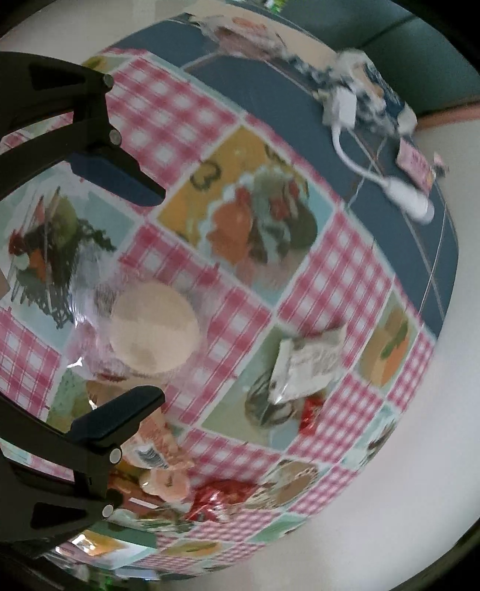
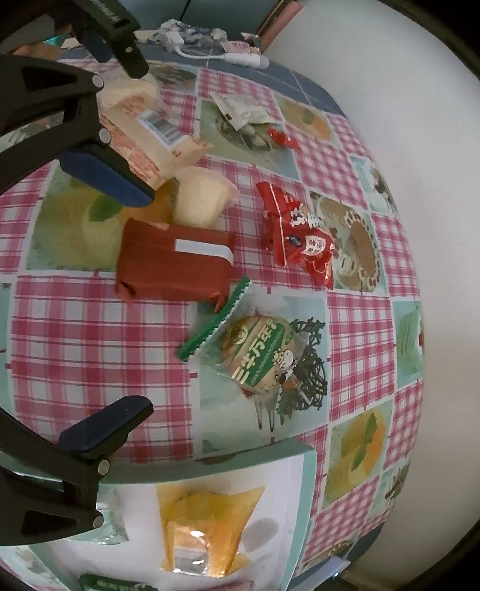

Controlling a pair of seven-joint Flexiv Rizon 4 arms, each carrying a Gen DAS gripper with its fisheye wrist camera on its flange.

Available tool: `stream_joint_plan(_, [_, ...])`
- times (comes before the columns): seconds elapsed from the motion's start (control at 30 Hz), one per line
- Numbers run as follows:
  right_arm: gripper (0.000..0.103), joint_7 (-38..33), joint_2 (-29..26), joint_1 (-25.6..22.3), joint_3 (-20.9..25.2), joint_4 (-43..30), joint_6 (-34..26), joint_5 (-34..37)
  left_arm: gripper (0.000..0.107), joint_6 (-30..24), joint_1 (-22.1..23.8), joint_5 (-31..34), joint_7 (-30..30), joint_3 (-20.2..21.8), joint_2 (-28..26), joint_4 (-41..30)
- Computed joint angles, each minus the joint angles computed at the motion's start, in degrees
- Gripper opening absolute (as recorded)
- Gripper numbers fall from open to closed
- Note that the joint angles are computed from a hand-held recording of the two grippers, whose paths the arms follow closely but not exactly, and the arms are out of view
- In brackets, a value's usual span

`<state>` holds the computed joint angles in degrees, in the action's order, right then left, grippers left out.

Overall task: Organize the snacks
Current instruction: 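Grasp the round cream bun with the left tool while the right tool grasps the red box, then carry the cream bun over the tray with the left tool while the right tool carries the red box there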

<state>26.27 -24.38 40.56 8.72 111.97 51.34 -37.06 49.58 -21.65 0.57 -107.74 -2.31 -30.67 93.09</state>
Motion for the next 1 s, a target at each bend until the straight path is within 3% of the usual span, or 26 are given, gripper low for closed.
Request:
stream_joint_plan(0.43, [0.103, -5.67, -4.23, 0.34, -0.66, -4.96, -2.77, 2.23, 0.098, -4.35, -0.64, 0.57, -1.6, 1.07, -3.89, -3.89])
stream_joint_plan(0.53, [0.091, -6.42, -4.68, 0.81, -1.1, -5.87, -4.34, 1.92, 0.098, -4.65, -0.47, 1.12, -2.19, 1.3, -3.93, -4.16])
stream_joint_plan(0.67, [0.062, -7.13, -5.05, 1.41, -1.36, -6.85, -6.76, 1.19, 0.095, -4.2, 0.5, 0.41, -1.82, 0.84, -3.77, -3.72])
stream_joint_plan(0.77, [0.044, -7.05, -4.94, 1.46, -1.31, -6.95, -7.25, 0.98, 0.071, -2.49, 1.04, -0.39, -0.91, 0.23, -2.81, -1.99])
stream_joint_plan(0.8, [0.043, -7.05, -4.88, 1.46, -1.21, -6.97, -7.52, 1.1, 0.061, -2.28, 1.04, -0.35, -0.6, 0.2, -2.55, -1.75])
stream_joint_plan(1.0, [0.042, -5.27, -2.71, 1.24, -0.62, -4.3, -6.7, 0.93, 0.057, -2.58, 0.29, 0.16, -1.37, 0.6, -2.18, -2.3])
